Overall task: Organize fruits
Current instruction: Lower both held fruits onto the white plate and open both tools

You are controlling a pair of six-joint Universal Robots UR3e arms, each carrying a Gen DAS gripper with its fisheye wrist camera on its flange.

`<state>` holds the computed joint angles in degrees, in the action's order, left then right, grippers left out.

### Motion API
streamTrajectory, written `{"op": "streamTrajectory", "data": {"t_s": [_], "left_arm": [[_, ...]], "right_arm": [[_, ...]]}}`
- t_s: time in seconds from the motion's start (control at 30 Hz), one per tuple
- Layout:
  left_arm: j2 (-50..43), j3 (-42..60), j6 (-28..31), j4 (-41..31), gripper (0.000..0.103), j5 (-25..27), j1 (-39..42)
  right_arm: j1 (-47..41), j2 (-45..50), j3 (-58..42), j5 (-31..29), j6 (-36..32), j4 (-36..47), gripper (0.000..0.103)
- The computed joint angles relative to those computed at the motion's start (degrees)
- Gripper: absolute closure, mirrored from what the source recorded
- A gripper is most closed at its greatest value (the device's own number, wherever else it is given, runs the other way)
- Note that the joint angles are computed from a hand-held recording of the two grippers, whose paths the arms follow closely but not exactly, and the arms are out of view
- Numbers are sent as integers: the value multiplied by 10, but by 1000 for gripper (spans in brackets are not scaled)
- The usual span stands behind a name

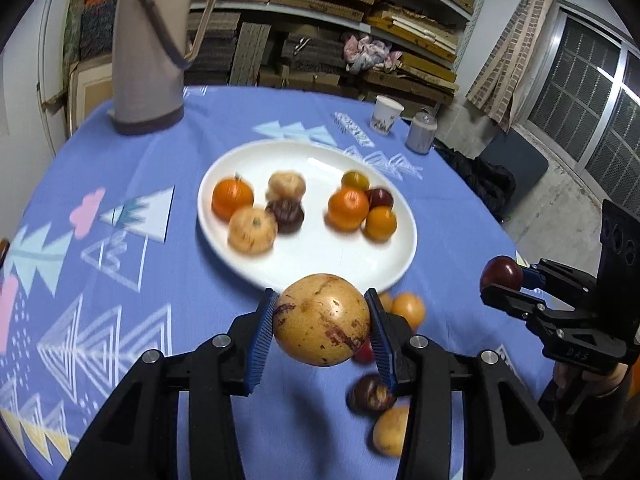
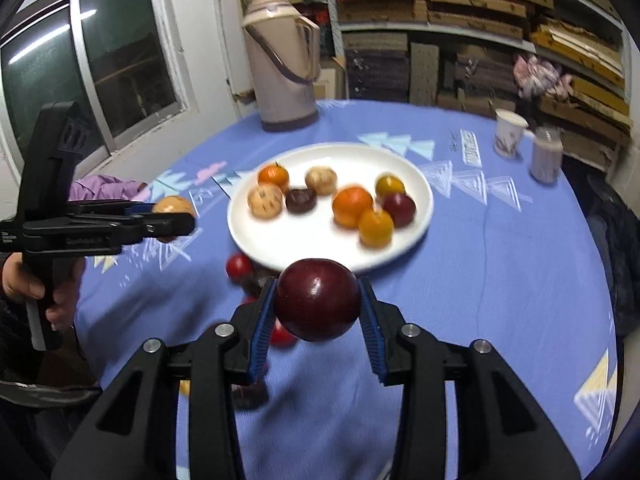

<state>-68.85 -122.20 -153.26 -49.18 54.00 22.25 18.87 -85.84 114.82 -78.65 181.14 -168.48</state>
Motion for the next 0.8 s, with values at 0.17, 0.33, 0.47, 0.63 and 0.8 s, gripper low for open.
{"op": "streamTrajectory", "data": {"t_s": [0.17, 0.33, 0.47, 0.63, 0.8], "left_arm": [[-105, 73, -62, 73, 58, 38, -61], [-239, 182, -126, 113, 58, 73, -111], [-323, 269, -160, 109, 58, 104, -133], [-404, 362, -176, 98, 58, 140, -155], [-445, 401, -181, 96, 58, 167, -166]], "right_arm": [[1, 73, -112, 6, -22, 31, 64], [-8, 176, -261, 4, -36, 84, 64], [-10, 254, -376, -1, -46, 131, 64], [-18, 343, -502, 2, -54, 184, 64], [-26, 403, -578, 5, -52, 218, 64]]}}
